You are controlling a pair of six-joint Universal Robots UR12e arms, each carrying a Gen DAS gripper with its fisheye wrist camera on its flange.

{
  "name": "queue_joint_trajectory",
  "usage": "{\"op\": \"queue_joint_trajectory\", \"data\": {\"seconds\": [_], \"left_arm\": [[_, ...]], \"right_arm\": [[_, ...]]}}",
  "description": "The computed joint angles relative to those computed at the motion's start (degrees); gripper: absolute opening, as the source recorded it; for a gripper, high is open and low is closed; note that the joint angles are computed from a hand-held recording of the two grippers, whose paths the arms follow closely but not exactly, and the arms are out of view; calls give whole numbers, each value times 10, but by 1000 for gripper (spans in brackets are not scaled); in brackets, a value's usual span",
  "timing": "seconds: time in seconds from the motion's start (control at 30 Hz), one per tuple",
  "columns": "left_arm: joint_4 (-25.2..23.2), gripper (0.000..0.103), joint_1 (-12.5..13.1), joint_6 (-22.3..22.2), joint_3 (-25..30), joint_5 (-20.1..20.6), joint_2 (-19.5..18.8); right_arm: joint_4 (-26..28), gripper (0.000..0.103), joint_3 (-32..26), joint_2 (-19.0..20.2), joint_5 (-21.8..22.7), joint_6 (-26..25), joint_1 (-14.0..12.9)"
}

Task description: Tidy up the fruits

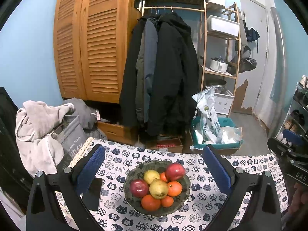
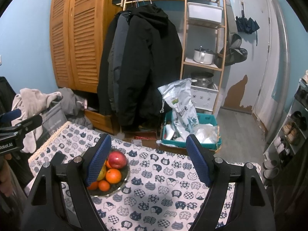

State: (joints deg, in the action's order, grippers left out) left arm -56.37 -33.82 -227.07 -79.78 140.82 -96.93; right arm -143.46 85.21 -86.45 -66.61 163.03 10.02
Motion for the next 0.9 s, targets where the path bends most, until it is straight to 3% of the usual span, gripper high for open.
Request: {"op": "queue_joint_trajectory", "data": {"seconds": [0.9], "left_arm": [[-11, 102, -3, -11, 3, 5, -1]], "right_arm": [[-3, 79, -1, 0, 1, 0, 0]]}}
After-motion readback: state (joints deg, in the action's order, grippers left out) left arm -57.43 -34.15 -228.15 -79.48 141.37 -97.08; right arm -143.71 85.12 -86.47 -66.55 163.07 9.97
